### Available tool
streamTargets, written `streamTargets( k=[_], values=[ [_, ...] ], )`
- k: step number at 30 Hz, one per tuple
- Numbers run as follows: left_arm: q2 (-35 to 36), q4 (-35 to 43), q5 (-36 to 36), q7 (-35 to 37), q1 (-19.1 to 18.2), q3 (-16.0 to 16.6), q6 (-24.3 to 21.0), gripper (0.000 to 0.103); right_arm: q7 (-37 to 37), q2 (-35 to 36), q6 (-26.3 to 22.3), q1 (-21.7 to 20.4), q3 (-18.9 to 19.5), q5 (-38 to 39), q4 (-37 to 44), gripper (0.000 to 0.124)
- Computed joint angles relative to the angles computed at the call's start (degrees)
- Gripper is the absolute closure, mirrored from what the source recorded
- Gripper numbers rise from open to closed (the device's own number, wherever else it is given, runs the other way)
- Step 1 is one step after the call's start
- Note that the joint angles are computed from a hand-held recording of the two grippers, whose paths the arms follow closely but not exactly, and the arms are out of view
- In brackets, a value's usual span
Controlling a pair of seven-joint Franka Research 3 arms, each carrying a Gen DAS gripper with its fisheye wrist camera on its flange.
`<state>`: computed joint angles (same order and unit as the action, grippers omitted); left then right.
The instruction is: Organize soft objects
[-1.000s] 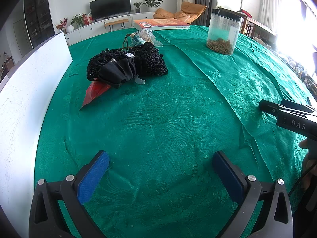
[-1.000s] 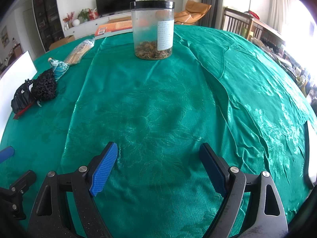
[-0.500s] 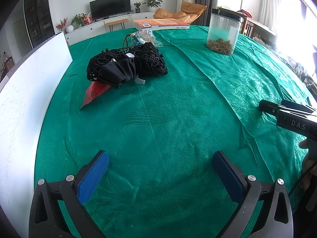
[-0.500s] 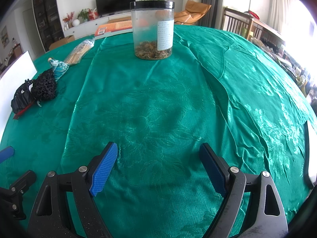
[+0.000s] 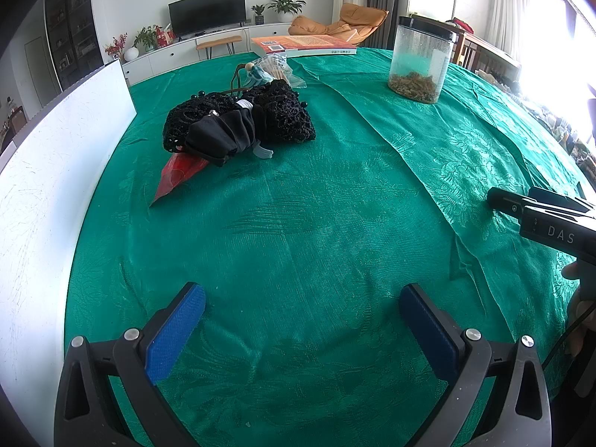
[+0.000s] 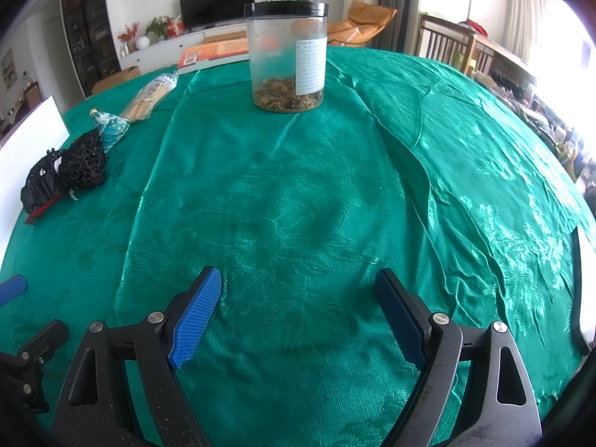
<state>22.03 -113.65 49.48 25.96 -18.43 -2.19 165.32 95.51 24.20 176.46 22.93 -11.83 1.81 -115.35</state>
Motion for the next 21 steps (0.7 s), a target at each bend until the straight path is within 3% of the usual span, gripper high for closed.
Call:
streamTargets(
  k=[16, 21],
  values=[
    [0.18, 0.15, -0.47, 0.67, 0.24, -0.26, 0.12, 0.0, -0.11, -0.02, 0.0, 0.05, -0.05, 0.12, -0.02, 0.037],
    [-1.41, -1.72, -6.1, 7.8, 2.92, -3.17, -0.25, 0.0, -0.13, 0.03, -0.02, 0.02, 0.0, 0.16, 0.04, 0.037]
  ],
)
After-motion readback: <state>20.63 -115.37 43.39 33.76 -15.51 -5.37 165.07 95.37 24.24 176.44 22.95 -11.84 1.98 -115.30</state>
